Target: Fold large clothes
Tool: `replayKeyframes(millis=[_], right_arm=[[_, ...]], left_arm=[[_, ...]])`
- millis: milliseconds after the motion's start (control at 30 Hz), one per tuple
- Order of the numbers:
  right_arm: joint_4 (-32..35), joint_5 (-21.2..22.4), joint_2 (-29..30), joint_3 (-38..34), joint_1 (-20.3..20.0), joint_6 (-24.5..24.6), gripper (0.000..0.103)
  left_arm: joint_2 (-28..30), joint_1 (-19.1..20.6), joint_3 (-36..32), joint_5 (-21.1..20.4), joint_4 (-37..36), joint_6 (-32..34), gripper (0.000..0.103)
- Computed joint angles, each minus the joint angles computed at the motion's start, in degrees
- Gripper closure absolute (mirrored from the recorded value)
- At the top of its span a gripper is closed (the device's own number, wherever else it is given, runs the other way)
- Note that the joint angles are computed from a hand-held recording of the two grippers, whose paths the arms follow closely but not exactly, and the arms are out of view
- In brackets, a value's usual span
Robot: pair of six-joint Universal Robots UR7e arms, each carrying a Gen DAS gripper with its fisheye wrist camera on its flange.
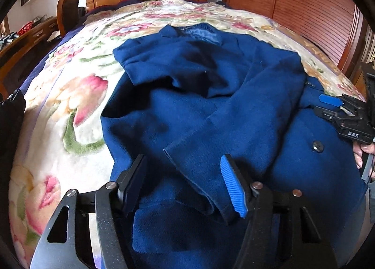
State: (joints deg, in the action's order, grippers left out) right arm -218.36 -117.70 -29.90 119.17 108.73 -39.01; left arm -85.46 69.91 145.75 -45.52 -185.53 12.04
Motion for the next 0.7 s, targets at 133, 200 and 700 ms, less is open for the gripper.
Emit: replayKeyframes(millis=[133,200,700], right_arm=[[-1.12,-0.3,0.46,0.07,0.01,-0.51,0.042],[-1.48,-0.47,0.61,0.09,0.1,-0.72,0.042],[-0.38,-0.26,-0.24,0.36,-0.04,-0.07,0.042]], left_arm=[[0.63,0.6,-1.54,-0.76,0.65,0.18,0.043],[0.87,1.23,-2.59,-1.33,2.16,-0.37,0.051],[-3.19,-3.58,1.84,-2.78,1.04,2.77,0.1]])
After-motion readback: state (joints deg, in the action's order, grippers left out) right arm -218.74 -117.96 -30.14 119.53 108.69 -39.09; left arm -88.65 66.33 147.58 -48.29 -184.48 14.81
